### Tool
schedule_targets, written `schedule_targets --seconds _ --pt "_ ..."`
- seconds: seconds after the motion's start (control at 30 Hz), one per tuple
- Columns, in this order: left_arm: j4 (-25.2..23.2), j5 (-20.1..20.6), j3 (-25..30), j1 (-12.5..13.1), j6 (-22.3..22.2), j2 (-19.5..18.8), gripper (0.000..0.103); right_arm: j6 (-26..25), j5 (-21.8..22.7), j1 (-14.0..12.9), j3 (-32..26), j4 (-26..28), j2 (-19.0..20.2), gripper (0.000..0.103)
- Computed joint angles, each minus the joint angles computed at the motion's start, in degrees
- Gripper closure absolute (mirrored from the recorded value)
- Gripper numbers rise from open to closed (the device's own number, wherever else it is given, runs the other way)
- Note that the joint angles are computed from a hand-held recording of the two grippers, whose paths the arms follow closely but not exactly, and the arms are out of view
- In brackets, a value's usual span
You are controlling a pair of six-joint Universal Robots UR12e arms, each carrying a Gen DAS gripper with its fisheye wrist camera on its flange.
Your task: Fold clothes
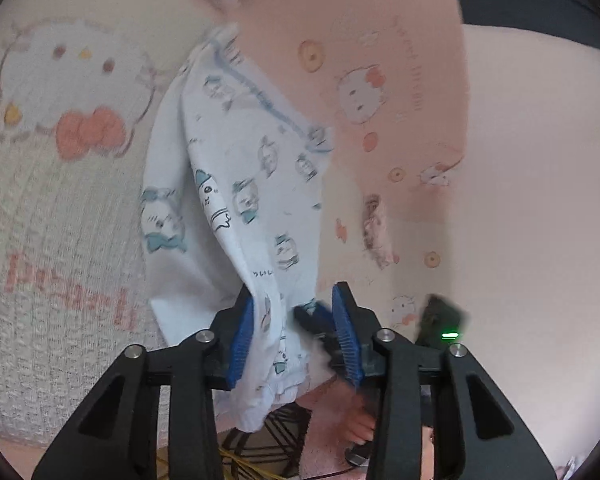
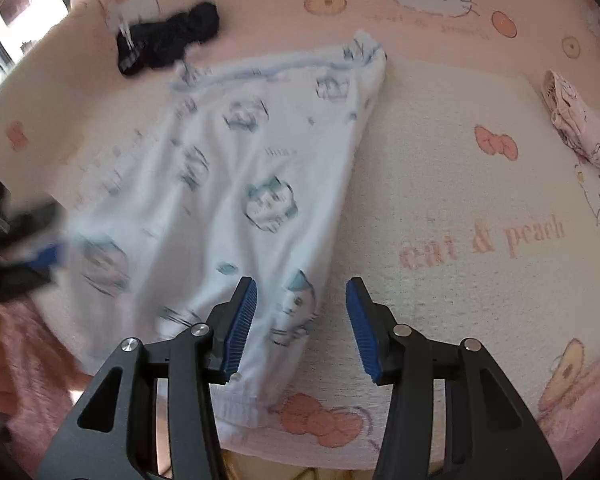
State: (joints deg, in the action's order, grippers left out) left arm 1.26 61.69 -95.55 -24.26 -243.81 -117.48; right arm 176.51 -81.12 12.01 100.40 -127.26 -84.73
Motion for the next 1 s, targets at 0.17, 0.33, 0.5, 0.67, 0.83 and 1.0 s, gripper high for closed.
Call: schedule_targets --seconds 0.17,0.33,0.5,0.67,0.83,1.0 --pt "-8.7 4.5 0.9 -0.9 4.5 1.0 0.085 0.5 -3.0 0.9 -2.1 3.0 1.4 0.053" --pt "-27.9 13.7 4.0 -2.6 11.7 2.5 0.1 1.6 -2.7 0.7 -2.0 3.2 0.9 0.053" --pt "-32.9 19.3 4.5 -3.0 12.9 3.5 0.1 3.0 -2.8 0.4 -2.5 5.0 0.6 0.052" --pt "-45.5 25.6 6.2 -3.8 14.7 4.3 0.099 5.0 0.1 -0.7 -1.3 0.9 -0.8 0.051" --pt "-37.6 27.8 6.9 -5.2 22.6 4.0 0.095 3.4 -0.2 -1.1 -1.2 -0.3 0.3 0.051" --pt "-49.8 29.6 14.4 -7.8 35.3 -0.8 0.068 -1.4 -2.1 0.8 -2.6 5.8 1.3 0.05"
